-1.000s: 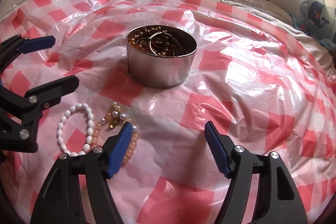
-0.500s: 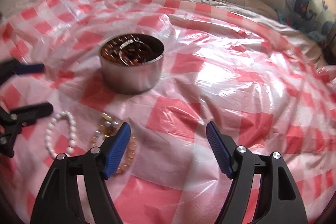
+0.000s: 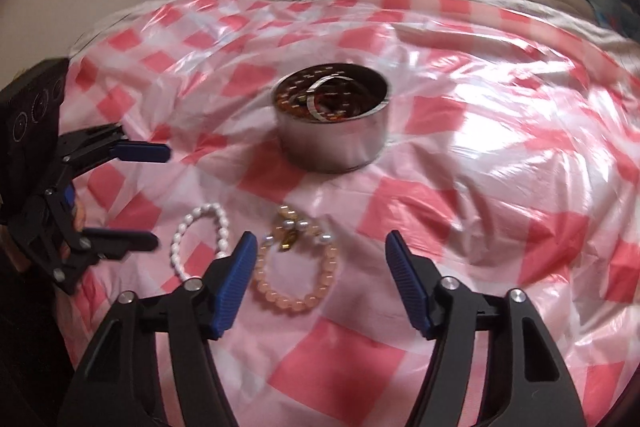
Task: Organize jewelry
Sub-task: 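Close the left tool on the white bead bracelet, then grasp the pink bead bracelet with the right tool while the left tool lifts the white bracelet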
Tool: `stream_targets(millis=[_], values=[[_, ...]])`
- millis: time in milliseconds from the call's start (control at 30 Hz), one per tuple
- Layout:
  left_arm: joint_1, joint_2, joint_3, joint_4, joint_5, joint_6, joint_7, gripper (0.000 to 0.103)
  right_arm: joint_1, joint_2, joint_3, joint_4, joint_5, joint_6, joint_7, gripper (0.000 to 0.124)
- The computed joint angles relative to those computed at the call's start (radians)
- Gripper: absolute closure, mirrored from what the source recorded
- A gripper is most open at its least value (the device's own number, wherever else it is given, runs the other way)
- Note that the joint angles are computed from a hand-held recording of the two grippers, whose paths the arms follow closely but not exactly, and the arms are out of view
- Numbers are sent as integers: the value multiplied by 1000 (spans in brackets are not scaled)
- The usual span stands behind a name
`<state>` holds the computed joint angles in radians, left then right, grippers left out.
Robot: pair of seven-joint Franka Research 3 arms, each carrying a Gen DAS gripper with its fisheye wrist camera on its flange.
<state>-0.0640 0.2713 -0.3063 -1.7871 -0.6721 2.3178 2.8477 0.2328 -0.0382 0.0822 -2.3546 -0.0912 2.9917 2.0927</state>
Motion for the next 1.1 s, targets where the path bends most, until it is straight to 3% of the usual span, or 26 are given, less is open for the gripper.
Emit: stream_targets(millis=[133, 233, 433, 500, 633, 700, 933, 967, 1067, 1100], values=[[-10, 12, 0, 5, 27, -18, -17, 27, 5, 32, 4, 32, -85, -42, 50, 80], [-9, 38, 3, 35, 47, -58, -70, 33, 20, 56, -10, 65, -207, -95, 137, 82], [-13, 75, -1, 70, 106, -79, -162, 44, 43, 68, -36, 75, -248, -130, 184, 92], [-21, 75, 0, 61, 144, -62, -175, 56, 42, 65, -41, 71, -258, -131, 205, 110], [-24, 74, -4, 51, 183, -22, -205, 84, 39, 58, -43, 68, -285, -123, 226, 115], [-18, 72, -10, 49, 180, -5, -204, 94, 35, 50, -43, 64, -312, -111, 250, 115], [-12, 64, -14, 44, 178, 15, -193, 98, 18, 46, -32, 65, -282, -131, 238, 115], [-16, 66, -13, 44, 188, 18, -200, 98, 20, 50, -30, 69, -262, -143, 223, 113], [-11, 75, -13, 62, 191, -3, -222, 96, 23, 51, -33, 70, -294, -143, 248, 85], [-14, 81, -8, 68, 205, -6, -238, 90, 24, 52, -33, 72, -302, -146, 250, 85]])
